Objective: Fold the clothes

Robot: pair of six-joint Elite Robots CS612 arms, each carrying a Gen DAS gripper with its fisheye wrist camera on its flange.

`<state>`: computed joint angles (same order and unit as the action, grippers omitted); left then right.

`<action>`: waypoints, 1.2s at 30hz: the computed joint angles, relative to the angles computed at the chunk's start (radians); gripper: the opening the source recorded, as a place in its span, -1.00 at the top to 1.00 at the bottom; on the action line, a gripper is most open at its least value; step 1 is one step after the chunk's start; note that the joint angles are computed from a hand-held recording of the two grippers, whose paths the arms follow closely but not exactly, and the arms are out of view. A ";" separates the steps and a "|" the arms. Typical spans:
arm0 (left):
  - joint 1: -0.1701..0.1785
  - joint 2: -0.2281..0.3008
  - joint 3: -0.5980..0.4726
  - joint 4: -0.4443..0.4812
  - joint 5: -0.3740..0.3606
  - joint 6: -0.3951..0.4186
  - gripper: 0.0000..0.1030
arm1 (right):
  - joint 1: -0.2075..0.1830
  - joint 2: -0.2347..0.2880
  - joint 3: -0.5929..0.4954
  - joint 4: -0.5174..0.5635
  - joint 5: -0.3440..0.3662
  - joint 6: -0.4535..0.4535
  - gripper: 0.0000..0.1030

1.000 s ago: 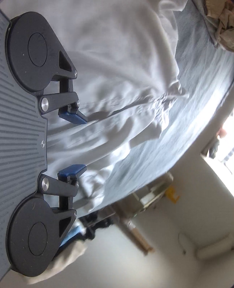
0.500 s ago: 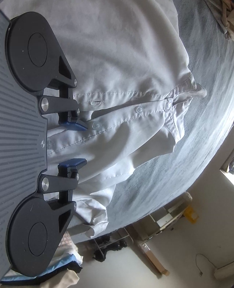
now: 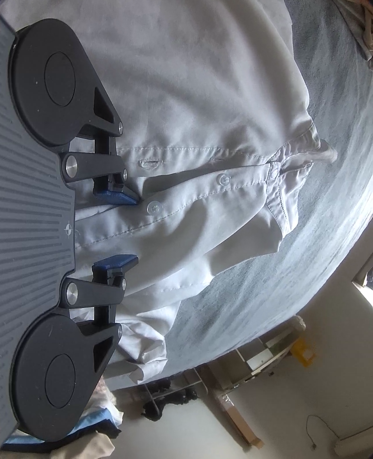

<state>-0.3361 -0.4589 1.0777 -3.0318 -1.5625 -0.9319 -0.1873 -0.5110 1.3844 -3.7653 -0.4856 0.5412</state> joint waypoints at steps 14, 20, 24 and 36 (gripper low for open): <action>0.011 -0.039 0.053 -0.059 0.034 -0.002 0.95 | 0.001 -0.047 0.051 0.165 0.098 -0.200 0.98; 0.013 -0.048 0.091 -0.106 -0.021 0.025 0.84 | 0.021 -0.119 0.140 0.329 -0.064 -0.490 0.90; -0.007 -0.088 0.174 -0.174 -0.017 0.101 0.56 | 0.040 -0.156 0.193 0.315 -0.178 -0.683 0.87; -0.092 -0.140 0.348 -0.370 -0.208 0.192 0.40 | 0.021 -0.107 0.100 0.226 -0.162 -0.281 0.87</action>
<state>-0.4276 -0.5992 1.4254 -3.4022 -1.7709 -0.7397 -0.1667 -0.6182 1.4841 -3.5395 -0.6472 0.2607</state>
